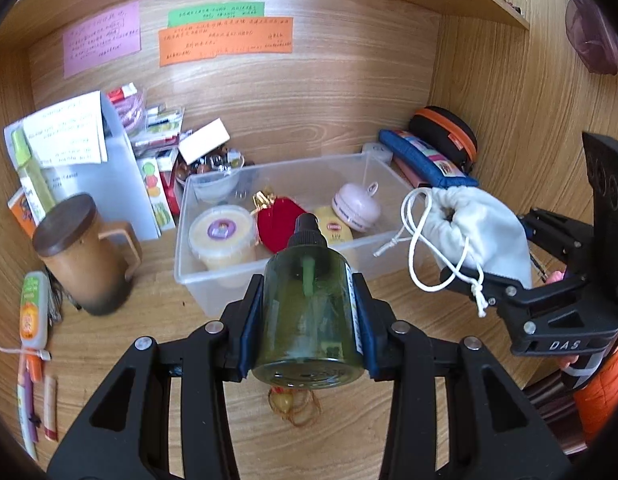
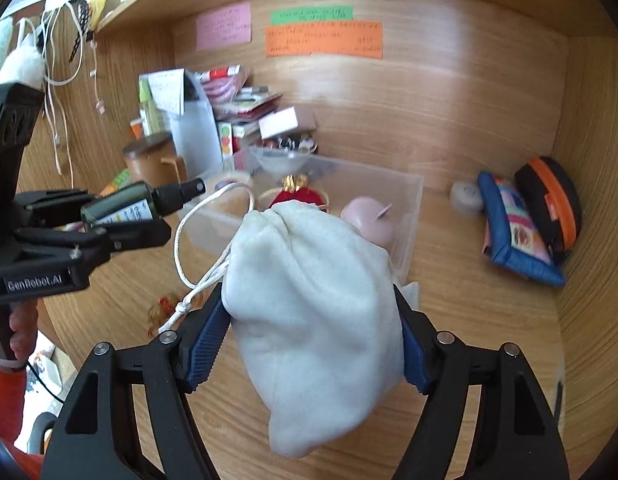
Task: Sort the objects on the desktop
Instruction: 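Grasp the green bottle with the left tool while the right tool lifts the white bag, then carry the green bottle and white bag over the clear box and lower both in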
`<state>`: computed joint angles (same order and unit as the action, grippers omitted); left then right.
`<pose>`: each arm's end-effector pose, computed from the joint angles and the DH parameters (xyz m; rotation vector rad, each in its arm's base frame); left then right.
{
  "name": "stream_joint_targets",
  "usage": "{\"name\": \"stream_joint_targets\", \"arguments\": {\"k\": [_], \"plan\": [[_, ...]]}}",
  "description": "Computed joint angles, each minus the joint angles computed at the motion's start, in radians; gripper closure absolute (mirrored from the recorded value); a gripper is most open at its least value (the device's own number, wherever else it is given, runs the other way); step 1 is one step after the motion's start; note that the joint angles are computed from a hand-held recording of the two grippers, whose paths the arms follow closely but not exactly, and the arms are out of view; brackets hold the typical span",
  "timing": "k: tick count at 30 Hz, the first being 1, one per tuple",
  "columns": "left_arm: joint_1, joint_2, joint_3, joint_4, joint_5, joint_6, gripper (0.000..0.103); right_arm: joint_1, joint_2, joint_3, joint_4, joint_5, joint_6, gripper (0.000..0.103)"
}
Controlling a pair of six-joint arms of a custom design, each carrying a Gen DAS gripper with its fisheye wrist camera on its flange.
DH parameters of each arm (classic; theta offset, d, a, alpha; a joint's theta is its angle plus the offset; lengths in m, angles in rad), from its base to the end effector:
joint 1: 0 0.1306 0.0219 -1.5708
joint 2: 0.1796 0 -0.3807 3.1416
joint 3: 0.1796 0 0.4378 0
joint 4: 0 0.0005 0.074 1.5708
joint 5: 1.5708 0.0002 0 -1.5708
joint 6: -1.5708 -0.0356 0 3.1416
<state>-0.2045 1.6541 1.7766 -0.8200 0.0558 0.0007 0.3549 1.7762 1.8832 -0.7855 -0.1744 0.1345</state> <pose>0.6254 -0.1322 0.4812 0.2606 2.2578 -0.1717 0.6403 0.2433 0.4616 -0.6375 2.1640 0.3144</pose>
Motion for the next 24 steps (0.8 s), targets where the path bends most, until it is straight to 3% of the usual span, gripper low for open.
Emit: {"name": "stream_joint_targets", "arguments": {"k": [24], "plan": [[0.041,0.182,0.303,-0.062,-0.005,-0.04,0.062,-0.016,0.17,0.335,-0.092,0.007,0.03,0.031]]}}
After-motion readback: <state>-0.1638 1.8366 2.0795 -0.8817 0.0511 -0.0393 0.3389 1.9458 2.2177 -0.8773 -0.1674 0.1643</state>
